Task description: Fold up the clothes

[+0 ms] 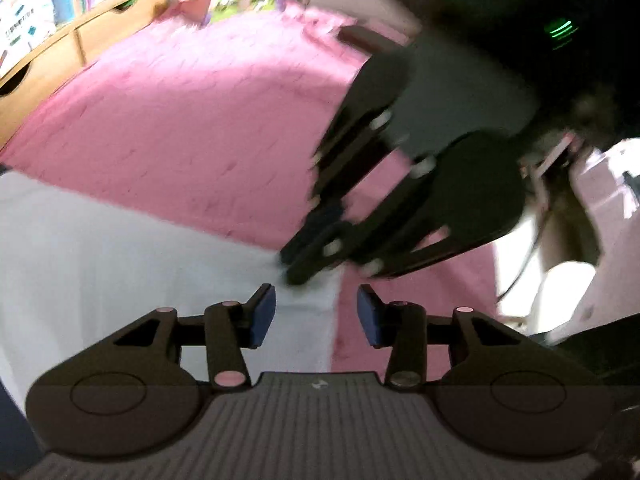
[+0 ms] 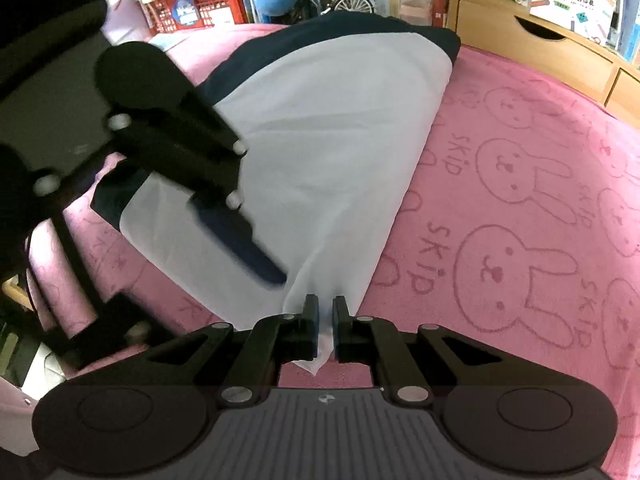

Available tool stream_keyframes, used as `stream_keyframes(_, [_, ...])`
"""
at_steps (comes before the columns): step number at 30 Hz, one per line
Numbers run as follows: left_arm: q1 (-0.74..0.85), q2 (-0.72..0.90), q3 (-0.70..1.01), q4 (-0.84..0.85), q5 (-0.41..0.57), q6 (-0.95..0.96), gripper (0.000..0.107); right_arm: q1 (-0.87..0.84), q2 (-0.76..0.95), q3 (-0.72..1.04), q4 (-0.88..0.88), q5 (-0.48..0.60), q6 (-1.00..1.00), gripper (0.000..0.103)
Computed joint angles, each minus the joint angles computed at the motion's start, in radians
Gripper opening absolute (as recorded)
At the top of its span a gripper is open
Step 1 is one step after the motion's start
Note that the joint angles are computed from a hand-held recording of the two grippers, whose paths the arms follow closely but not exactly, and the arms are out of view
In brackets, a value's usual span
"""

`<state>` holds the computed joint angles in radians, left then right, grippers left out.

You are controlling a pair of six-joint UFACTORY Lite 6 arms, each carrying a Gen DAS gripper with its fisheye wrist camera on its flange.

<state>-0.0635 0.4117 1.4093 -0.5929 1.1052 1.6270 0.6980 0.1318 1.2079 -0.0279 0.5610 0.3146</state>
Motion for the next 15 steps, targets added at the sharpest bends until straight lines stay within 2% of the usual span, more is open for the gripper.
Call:
stream_keyframes(2, [-0.005, -0.012, -0.043, 0.001, -0.03, 0.047, 0.042, 0.008, -0.012, 0.0, -0.006, 0.015, 0.013, 0.009])
stream_keyframes(5, [-0.005, -0.017, -0.06, -0.019, 0.021, 0.104, 0.043, -0.016, -0.028, 0.035, 0.073, 0.102, -0.038, 0.009])
stream_keyframes(11, [-0.015, -0.001, -0.081, -0.02, 0.044, 0.082, 0.045, 0.003, 0.0, 0.058, 0.044, 0.157, -0.077, 0.007])
stream_keyframes(15, [-0.012, -0.017, -0.069, -0.009, 0.078, 0.068, 0.045, -0.013, 0.06, 0.139, 0.077, 0.228, -0.143, 0.009])
